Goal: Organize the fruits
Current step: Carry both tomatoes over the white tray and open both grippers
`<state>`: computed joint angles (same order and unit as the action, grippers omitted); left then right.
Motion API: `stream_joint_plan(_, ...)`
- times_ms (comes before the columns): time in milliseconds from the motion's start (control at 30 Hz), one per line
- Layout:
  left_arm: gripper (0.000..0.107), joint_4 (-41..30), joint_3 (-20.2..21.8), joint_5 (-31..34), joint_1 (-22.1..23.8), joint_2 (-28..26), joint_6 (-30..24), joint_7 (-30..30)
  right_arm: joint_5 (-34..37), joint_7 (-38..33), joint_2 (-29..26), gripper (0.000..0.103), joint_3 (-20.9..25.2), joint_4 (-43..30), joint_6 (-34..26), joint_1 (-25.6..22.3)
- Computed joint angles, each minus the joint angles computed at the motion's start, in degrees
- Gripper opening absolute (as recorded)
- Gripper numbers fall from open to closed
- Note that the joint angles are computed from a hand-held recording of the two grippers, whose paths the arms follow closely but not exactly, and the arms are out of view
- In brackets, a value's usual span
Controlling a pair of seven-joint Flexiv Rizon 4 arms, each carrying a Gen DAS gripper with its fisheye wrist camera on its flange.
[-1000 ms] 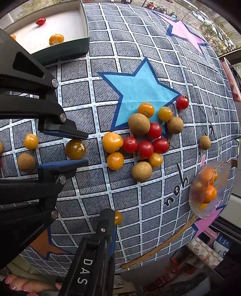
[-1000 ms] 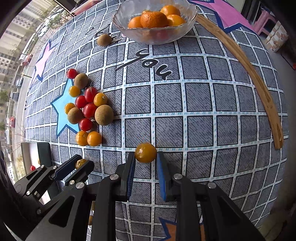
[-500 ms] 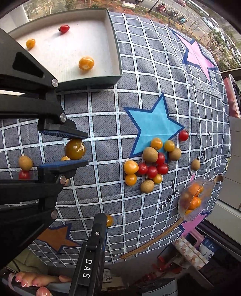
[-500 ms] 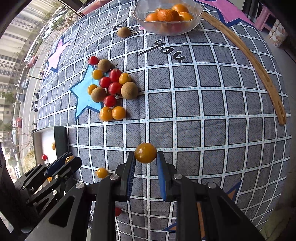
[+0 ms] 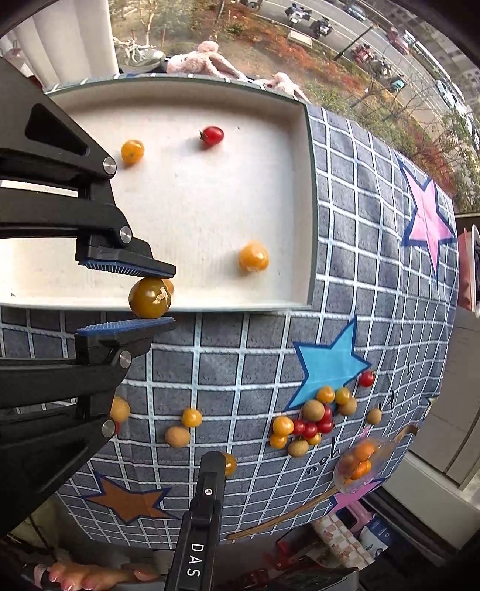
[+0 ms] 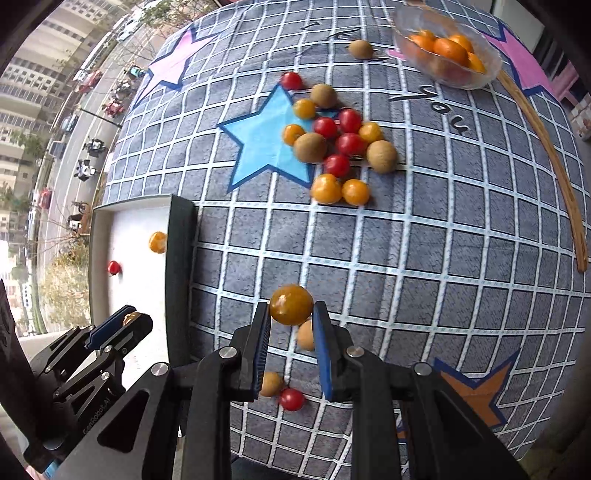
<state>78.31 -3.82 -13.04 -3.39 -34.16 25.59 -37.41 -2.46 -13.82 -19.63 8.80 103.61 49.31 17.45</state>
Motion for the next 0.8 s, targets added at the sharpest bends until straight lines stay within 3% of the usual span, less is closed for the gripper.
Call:
stream_joint_plan(500,0.023,-7.1,3.8,3.1,4.7,-5.9,1.1,-8.2,3.1,-15.1,-16.9,0.025,2.1,-26.3,-11.0,2.3)
stream_joint_plan(800,0.023,-9.6,4.2,5.4,5.3,-9.1,0.6,-11.1,4.8,-20.1,-24.0,0.025,1.6,-37.0,-18.4,3.4)
